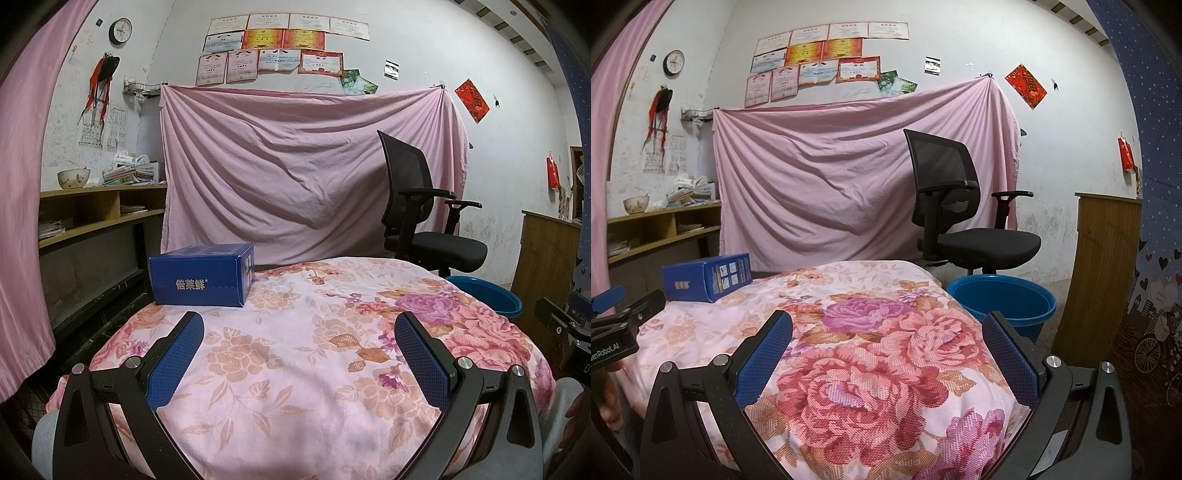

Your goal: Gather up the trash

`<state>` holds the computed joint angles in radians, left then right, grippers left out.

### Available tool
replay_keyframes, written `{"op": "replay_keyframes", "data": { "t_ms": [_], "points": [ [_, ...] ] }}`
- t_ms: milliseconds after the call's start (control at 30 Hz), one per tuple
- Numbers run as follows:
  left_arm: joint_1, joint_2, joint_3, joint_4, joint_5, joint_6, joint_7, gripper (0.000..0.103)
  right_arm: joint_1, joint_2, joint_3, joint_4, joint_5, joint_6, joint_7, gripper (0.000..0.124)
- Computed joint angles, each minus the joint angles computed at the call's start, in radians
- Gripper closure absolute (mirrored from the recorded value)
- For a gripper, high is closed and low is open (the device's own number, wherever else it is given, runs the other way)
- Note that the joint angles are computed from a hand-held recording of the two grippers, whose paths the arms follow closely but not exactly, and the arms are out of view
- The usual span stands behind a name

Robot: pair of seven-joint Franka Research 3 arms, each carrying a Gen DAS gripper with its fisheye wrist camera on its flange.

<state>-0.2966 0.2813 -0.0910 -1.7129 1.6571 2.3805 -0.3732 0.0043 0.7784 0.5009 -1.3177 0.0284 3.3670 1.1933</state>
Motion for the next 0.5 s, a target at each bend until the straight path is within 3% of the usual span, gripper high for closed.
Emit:
{"op": "replay_keyframes", "data": {
  "t_ms": [500],
  "points": [
    [0.003, -0.010, -0.002, 0.000, -0.020, 0.000, 0.030, 0.002, -0.002, -0.014, -0.001, -0.030, -0.017, 0.014, 0.023, 0.021]
  ]
}}
